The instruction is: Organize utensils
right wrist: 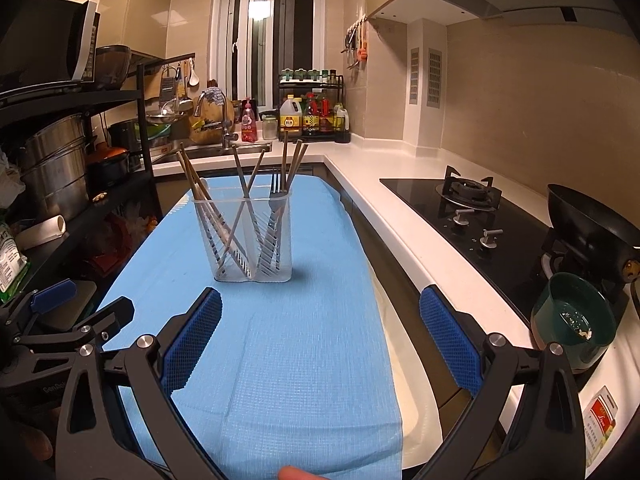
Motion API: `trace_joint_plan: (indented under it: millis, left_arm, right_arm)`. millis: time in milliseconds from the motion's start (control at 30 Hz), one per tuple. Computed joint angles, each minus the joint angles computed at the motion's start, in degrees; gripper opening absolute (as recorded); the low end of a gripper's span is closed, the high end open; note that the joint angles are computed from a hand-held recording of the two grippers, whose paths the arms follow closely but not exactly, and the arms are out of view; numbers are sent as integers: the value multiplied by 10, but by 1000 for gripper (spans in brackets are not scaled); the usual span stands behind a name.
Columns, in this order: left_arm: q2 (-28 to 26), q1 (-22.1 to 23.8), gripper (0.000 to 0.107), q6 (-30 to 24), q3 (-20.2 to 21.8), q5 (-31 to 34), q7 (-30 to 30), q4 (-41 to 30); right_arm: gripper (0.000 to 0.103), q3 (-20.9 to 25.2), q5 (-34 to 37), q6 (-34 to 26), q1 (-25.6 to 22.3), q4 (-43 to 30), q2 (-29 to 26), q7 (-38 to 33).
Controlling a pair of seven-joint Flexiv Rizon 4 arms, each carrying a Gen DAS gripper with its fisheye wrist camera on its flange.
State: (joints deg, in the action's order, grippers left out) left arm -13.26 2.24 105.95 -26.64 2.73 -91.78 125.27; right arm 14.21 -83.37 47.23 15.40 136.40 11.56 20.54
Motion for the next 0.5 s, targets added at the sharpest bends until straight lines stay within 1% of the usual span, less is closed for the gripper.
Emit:
trace_joint_plan:
  millis: [200,333,500]
  left_arm:
    - [0,-7,95,0,8,-2,-1,-2]
    - [1,4,95,3,-2,3,-4,1]
    - [2,-6,95,4,11,3,-6,0]
  right_arm:
    - [98,0,-1,-1,0,0,0,0]
    - [98,1,1,-1,1,0,-1,0]
    - [98,2,-1,-3,3,-1,-2,1]
